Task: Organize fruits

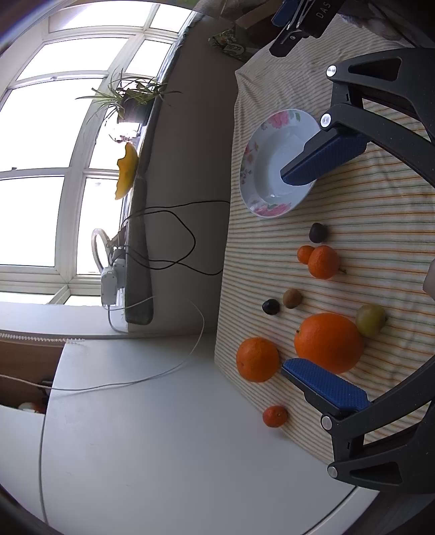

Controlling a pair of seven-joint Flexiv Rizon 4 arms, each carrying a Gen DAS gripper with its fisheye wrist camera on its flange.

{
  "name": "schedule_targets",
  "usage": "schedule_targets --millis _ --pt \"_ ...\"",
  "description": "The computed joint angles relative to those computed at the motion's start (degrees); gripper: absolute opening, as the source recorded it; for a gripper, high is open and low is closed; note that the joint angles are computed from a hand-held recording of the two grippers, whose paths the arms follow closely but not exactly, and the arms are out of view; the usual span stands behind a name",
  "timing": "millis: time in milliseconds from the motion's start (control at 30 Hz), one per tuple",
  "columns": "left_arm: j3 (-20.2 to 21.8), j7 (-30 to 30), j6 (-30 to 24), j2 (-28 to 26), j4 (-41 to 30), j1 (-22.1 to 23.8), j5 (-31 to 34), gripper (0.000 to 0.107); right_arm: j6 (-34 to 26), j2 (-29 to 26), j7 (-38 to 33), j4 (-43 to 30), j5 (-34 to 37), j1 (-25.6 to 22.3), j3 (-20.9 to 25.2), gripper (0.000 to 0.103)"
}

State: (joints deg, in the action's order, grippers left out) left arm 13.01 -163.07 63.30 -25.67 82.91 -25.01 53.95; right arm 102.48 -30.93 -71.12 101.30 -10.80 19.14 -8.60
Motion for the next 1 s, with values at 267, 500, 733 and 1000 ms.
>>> schedule_targets --millis 267,500,733,1000 --pt "-0.09 -0.77 -0.71 0.37 0.05 -0.39 1.31 0.103 -0.35 -0.03 0.09 -0.11 -0.15 -0.28 0.28 0.103" --pt "-0.37 -0.91 -1.04 0.5 -0.05 -0.48 2.07 0.103 -0.11 0.16 -0.16 0.3 -0.31 -1.2 1.4 0.103" --pt "-0.64 -0.93 -1.07 0.54 -0.03 -0.25 2.13 0.103 -0.25 0.13 0.08 0.26 -0.38 -1.45 1.66 0.103" --pt "-0.72 -1.07 -1.14 0.56 0.0 -0.23 2.17 0.103 -0.56 0.08 0.11 0.26 -0.38 -1.35 1.78 0.103"
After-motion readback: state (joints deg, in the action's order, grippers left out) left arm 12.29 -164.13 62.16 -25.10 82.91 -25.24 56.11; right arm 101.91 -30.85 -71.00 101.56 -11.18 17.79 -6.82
